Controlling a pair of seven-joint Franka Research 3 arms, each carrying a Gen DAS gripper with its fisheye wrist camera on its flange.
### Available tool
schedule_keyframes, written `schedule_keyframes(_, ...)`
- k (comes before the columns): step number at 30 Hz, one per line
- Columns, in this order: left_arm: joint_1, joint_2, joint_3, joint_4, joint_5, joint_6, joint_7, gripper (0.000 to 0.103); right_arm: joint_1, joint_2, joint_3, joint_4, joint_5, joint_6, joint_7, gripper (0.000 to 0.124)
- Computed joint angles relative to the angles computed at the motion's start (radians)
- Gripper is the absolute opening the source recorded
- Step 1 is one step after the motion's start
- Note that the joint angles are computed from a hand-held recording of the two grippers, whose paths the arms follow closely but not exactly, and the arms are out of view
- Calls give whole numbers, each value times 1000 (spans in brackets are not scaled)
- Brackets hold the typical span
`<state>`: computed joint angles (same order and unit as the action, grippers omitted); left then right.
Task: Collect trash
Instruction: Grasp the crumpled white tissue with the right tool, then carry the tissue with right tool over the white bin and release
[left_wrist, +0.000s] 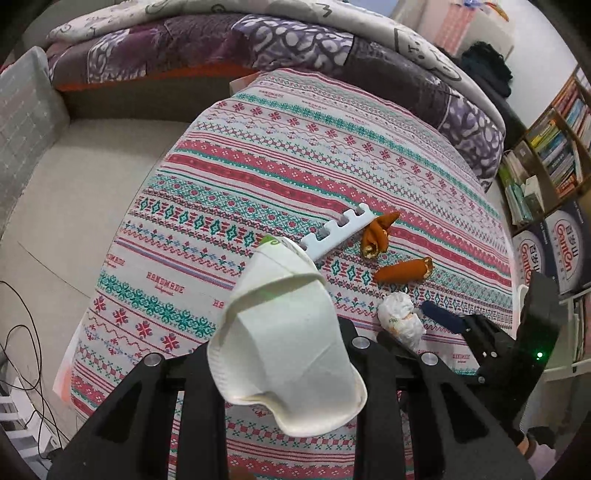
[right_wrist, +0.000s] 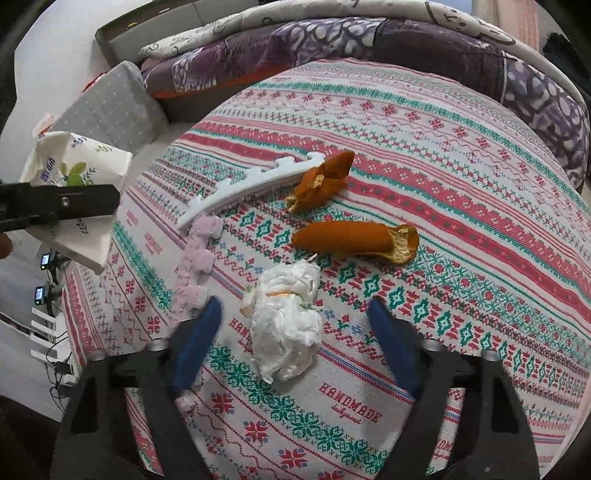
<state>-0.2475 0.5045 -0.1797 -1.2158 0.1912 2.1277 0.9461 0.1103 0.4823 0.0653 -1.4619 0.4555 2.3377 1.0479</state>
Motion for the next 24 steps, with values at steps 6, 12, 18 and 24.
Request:
schedule_keyframes(6,-21,18,8,24,25,26,-30,27,-20,-7,-2,5,41,7,31,31)
schedule_keyframes(12,-64,35,26,66,91,65,-83,27,-34,-57,-11,-41,66,100,52,31)
schedule_keyframes(18,-128,91,54,166,181,76,-140,27,-49,-92,-28,-75,69,189,79,31)
schedule_keyframes(24,-203,193,85,337,254,38,-171,27,-76,-114,-42,-96,82,253,130,31)
